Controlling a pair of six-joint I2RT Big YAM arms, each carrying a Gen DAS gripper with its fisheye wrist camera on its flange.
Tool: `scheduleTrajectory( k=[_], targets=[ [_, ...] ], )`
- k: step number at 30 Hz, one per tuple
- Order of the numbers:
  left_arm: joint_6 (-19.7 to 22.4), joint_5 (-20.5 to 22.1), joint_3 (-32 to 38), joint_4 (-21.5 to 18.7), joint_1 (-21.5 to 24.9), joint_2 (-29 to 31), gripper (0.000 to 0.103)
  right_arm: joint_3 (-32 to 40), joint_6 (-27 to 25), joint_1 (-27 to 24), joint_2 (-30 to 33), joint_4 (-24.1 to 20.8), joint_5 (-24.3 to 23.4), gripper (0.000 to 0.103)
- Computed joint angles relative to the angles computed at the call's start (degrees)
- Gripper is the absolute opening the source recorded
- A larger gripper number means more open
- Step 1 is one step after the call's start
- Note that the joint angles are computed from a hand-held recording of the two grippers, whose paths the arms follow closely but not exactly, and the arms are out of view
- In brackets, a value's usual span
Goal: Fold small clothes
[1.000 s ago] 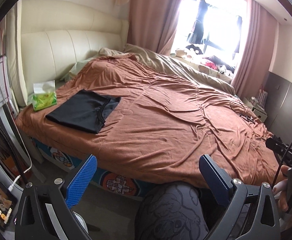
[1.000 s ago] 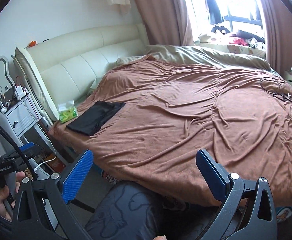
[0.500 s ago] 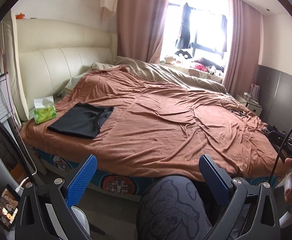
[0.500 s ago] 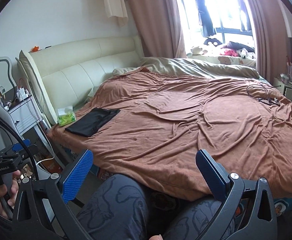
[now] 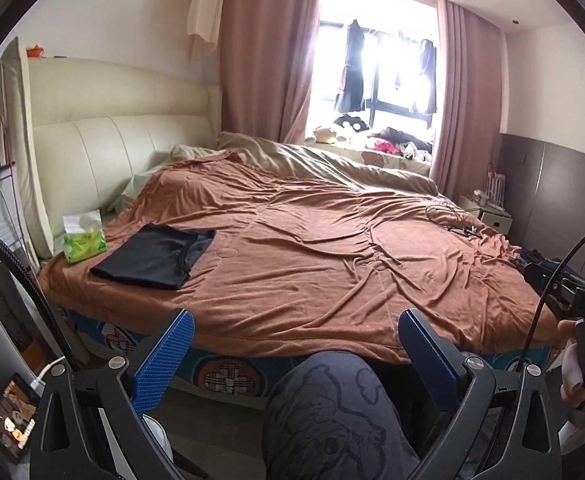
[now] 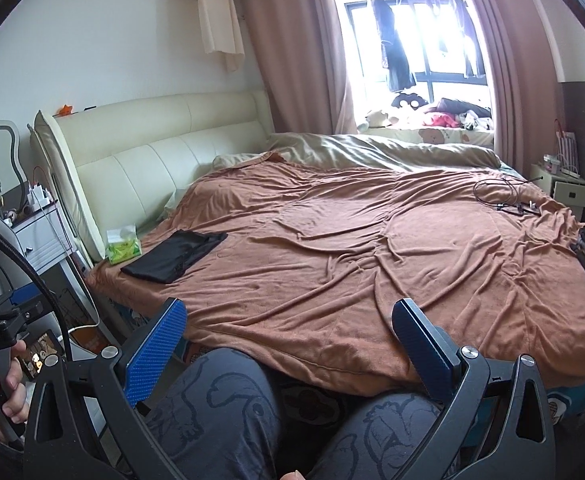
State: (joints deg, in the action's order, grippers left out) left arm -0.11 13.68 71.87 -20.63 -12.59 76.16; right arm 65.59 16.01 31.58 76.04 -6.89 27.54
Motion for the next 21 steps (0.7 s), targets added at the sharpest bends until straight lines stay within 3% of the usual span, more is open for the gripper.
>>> scheduleTrajectory(
  k=[6, 21],
  targets=[
    [-0.2, -2.8, -0.9, 1.1, -0.6, -0.7, 0.103, -0.6, -0.7, -0.2, 0.2, 1.0, -0.3, 0.103],
    [0.2, -4.1, -2.2, 2.7, -1.1, -2.1, 0.103, -1.9, -2.2, 0.7, -0.5, 2.7, 1.0, 0.103]
  ],
)
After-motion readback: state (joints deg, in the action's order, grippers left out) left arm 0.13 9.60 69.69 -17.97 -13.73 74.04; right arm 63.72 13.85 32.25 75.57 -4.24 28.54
